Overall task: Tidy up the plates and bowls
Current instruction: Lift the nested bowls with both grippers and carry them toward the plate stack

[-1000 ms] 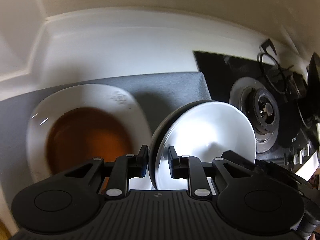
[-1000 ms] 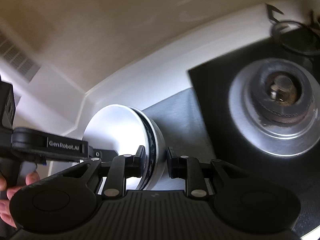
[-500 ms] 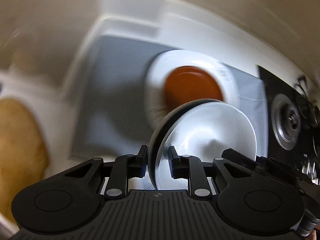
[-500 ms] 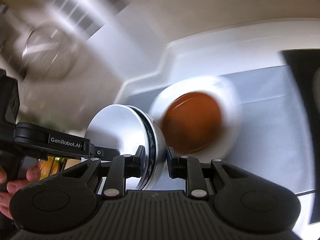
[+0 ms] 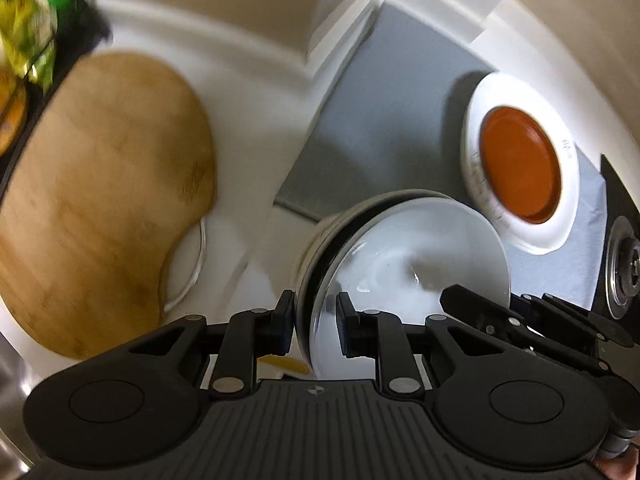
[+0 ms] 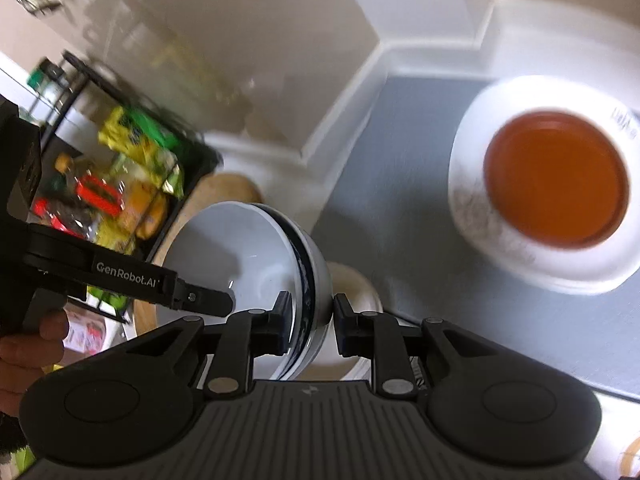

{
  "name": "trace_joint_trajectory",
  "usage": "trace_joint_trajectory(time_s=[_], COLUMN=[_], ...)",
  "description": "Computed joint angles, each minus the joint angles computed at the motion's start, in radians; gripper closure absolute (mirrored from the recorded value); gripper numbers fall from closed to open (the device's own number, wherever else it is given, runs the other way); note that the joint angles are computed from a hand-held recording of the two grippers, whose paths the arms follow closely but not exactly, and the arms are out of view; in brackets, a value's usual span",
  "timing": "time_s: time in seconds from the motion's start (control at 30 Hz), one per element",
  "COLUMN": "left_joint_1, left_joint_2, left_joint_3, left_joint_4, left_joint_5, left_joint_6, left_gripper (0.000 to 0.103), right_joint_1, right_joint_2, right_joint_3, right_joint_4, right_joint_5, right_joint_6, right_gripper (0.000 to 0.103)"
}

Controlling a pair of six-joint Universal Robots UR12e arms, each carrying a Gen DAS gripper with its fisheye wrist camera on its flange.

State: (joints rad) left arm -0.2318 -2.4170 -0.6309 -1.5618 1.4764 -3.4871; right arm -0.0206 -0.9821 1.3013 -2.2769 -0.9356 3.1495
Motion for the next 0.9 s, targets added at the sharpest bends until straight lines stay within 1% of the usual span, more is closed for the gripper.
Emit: trace_joint_trajectory(time_s=[0.1, 0.27, 0.3, 0.37, 0.43, 0.47, 0.5, 0.63, 0.67, 0.7, 0.73, 0.77, 0.83, 0.9], left_joint_1=[0.004, 0.009, 0.007, 0.006, 0.009, 0.012, 0.016, 0.026, 0.027, 0.028, 0.028, 0.028, 0.033, 0.034], left_joint_2=[0.007, 0.009, 0.016, 0.010, 0.002, 0.002, 0.009, 0.035, 0.041, 0.045, 0.046, 0.043, 0.041, 0.044], left_joint_3=[-0.025, -0.049, -0.066, -0.070, -0.064, -0.062, -0.077, -0.125, -0.138, -0.149, -0.154, -0.152, -0.154, -0.164], left_joint_4=[-0.009, -0.012, -0.006, -0.001, 0.003, 0.002, 0.026, 0.103, 0.121, 0.137, 0.144, 0.139, 0.138, 0.152], left_joint_5=[-0.024, -0.047, -0.048, -0.034, -0.032, -0.042, -0.053, -0.076, -0.079, -0.082, -0.078, -0.077, -0.099, -0.101], left_joint_6=[0.004, 0.018, 0.021, 0.032, 0.039, 0.038, 0.041, 0.060, 0.070, 0.079, 0.083, 0.077, 0.066, 0.067], left_gripper=[0.080, 0.080, 0.080, 0.081, 0.081, 0.081, 0.081, 0.081, 0.081, 0.081, 0.081, 0.081, 0.081, 0.081], right_joint_1=[0.010, 0.018, 0.020, 0.022, 0.016, 0.012, 0.007, -0.006, -0.005, -0.004, 0.000, -0.001, -0.007, -0.014], right_joint_2=[0.001, 0.015, 0.019, 0.025, 0.031, 0.034, 0.033, 0.025, 0.025, 0.026, 0.027, 0.028, 0.032, 0.036], right_joint_3=[0.001, 0.000, -0.002, -0.006, -0.012, -0.017, -0.016, -0.003, -0.004, -0.007, -0.010, -0.008, -0.009, -0.007], right_joint_4=[0.027, 0.033, 0.038, 0.043, 0.045, 0.050, 0.045, 0.004, 0.004, 0.016, 0.016, 0.008, 0.012, 0.013], right_joint_5=[-0.037, -0.064, -0.073, -0.078, -0.047, -0.030, -0.015, 0.018, 0.015, 0.012, -0.005, -0.004, 0.018, 0.040], right_joint_6=[-0.039, -0.038, -0.041, -0.055, -0.048, -0.041, -0.030, -0.007, -0.019, -0.046, -0.065, -0.061, -0.047, -0.031], right_gripper=[0.078, 0.078, 0.078, 0.077, 0.072, 0.070, 0.068, 0.069, 0.070, 0.079, 0.084, 0.085, 0.085, 0.086])
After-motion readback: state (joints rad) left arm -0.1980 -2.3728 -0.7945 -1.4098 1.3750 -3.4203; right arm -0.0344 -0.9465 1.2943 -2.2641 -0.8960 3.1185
